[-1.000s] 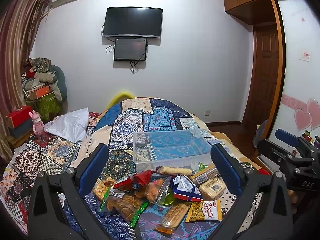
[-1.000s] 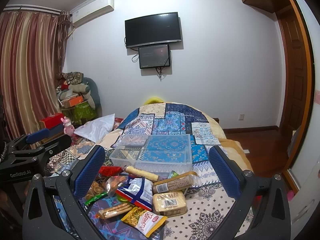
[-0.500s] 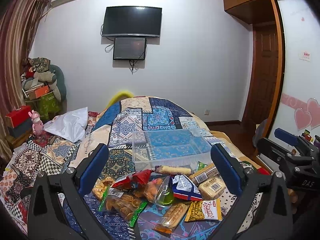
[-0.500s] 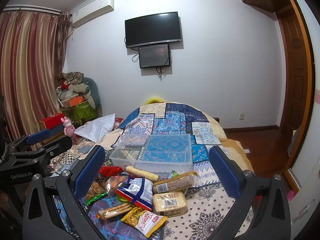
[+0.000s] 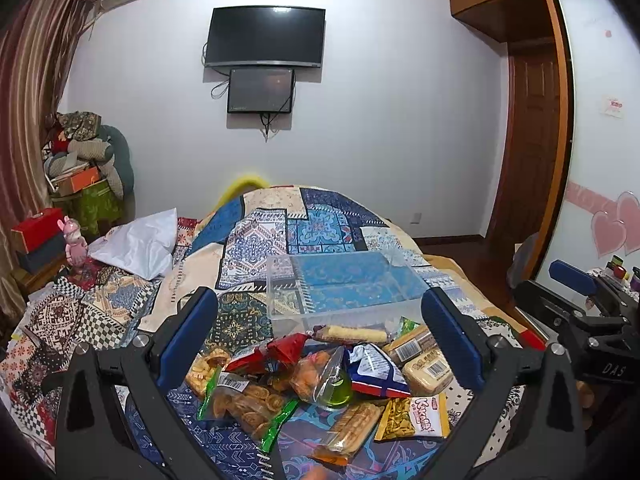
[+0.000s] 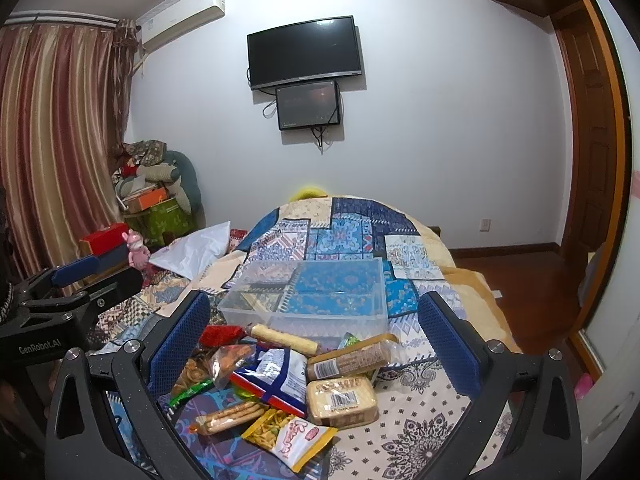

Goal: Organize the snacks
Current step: 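Grasp the red chip bag with the left tool while the right tool grasps the wrapped cookie roll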

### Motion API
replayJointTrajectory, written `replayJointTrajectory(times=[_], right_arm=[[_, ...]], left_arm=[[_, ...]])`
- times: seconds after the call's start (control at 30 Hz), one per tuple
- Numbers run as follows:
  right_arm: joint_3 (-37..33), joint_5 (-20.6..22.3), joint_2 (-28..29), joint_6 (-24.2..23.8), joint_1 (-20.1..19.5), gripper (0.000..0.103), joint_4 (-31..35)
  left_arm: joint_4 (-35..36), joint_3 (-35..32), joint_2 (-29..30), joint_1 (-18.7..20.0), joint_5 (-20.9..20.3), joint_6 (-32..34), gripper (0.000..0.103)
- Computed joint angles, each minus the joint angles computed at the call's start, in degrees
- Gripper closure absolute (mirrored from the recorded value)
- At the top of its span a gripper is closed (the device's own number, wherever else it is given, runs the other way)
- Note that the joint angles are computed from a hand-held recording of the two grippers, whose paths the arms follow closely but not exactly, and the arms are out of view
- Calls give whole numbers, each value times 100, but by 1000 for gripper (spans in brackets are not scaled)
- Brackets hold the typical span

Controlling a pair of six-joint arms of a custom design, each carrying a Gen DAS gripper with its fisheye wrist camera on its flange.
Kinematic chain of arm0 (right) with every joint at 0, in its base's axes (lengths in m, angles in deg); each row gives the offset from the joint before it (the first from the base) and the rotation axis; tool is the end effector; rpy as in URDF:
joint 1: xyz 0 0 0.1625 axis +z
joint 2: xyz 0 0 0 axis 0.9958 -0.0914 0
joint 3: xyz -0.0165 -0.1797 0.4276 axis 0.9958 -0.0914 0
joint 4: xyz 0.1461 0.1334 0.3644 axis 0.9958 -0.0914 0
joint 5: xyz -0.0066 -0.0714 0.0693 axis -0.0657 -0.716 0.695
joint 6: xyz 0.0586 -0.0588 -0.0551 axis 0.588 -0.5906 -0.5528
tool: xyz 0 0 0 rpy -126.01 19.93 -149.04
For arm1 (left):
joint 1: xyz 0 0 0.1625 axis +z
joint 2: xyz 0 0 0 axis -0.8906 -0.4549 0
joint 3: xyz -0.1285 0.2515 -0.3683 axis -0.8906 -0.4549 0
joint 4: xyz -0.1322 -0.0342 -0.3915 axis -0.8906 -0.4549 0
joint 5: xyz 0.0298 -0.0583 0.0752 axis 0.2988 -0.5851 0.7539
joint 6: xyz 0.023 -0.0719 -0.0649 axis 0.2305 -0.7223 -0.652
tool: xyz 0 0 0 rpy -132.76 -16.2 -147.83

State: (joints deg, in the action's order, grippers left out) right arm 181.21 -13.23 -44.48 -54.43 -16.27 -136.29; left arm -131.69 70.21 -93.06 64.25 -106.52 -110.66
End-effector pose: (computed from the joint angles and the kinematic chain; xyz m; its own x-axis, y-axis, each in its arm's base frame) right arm 0.0484 -0.3620 0.4331 -0.6560 -0.5861 0.4755 -0.7306 0.3352 -0.5949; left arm -0.5153 -0.2364 0.0082 -0.7320 -0.2529 -0.6326 0.5468 0.3358 -0.7670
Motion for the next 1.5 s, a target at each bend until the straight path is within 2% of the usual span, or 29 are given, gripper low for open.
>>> replayJointTrajectory(times=[0.13, 0.3, 0.33, 0.4, 0.57, 0.67, 0.77, 0.97, 1.07, 1.23, 1.33, 1.43, 1.5], right_arm=[[-73, -183, 154, 55, 13, 0, -16], [-225, -668, 512, 175, 64, 0, -70], [-275, -810, 608, 221, 83, 0, -52], [-359, -1081, 776, 305, 116, 0, -16], [-556, -1763, 1240, 538, 154, 0, -15], [-689, -1958, 1409, 704, 134, 2, 123], [-796, -2108, 1544, 813, 162, 2, 194], [-956, -2193, 1811, 951, 252, 9, 304], [-1029, -2205, 1949, 1055, 292, 13, 401], [-1146, -2229, 2178, 1259, 341, 17, 560], [-1200, -2241, 2280, 1418, 361, 24, 636], [-1240, -2237, 2344, 1518, 357, 39, 749], [-1235, -2210, 2336, 1551, 358, 41, 776]], left_arm=[[-797, 283, -88, 110, -22, 512, 0], [-1785, 631, -124, 311, -154, 1077, 1], [-2056, 721, -130, 364, -206, 1232, 2], [-2437, 838, -119, 477, -343, 1471, 11], [-2700, 1054, -157, 732, -641, 1529, 12], [-2885, 1261, -266, 880, -765, 1499, 12], [-3396, 1449, -314, 1079, -848, 1870, 11], [-4395, 1673, -295, 1418, -927, 2482, 11], [-4688, 1692, -231, 1579, -930, 2657, 7], [-5189, 1768, -171, 1779, -974, 2982, 7], [-5377, 1799, -168, 1848, -937, 3054, 7], [-5747, 1893, -164, 1941, -964, 3128, 7], [-5922, 1974, -164, 1947, -957, 3094, 16]])
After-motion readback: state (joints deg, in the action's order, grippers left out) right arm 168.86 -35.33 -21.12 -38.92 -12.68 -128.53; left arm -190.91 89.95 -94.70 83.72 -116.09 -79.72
